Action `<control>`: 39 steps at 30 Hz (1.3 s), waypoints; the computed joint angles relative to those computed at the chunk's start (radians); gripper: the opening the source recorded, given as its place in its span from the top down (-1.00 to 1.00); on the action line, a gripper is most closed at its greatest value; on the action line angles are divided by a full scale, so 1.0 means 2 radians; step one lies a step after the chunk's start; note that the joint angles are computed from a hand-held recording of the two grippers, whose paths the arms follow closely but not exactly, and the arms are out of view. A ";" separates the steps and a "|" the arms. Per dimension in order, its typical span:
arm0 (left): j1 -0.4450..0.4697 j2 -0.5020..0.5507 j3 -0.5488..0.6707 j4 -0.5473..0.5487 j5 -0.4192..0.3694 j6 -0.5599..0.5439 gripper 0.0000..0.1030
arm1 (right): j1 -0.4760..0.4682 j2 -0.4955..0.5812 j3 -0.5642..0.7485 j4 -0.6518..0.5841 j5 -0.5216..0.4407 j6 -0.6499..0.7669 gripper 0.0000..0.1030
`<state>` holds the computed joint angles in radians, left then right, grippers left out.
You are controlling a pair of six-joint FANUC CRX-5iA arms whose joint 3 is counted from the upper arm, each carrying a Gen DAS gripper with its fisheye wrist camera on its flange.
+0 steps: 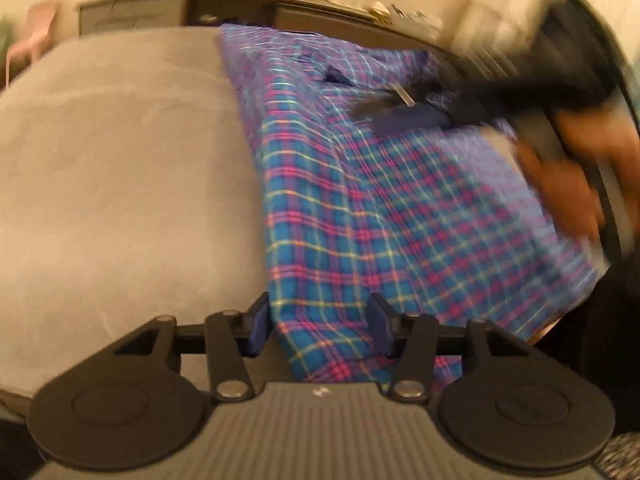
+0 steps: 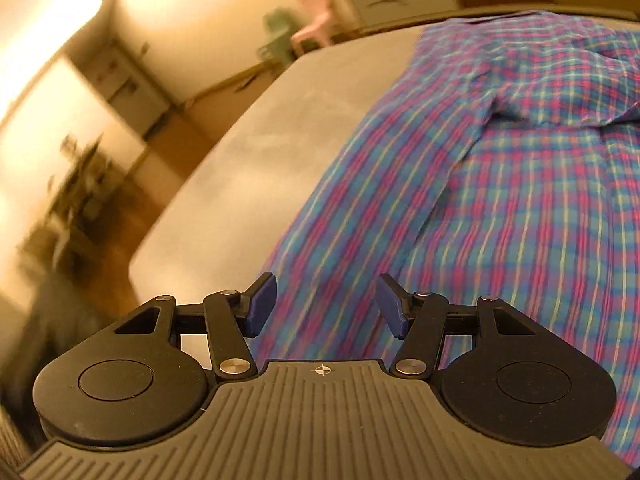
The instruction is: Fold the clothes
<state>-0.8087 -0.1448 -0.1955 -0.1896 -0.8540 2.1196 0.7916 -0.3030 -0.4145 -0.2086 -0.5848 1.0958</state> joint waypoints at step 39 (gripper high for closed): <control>0.049 -0.051 -0.121 0.125 0.181 -0.117 -0.30 | -0.120 0.389 0.425 0.143 -0.155 0.139 -0.50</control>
<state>-0.7108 -0.2476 -0.4366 0.0594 -0.4915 1.8851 0.5526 0.4743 0.4365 0.0771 -0.8941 1.3746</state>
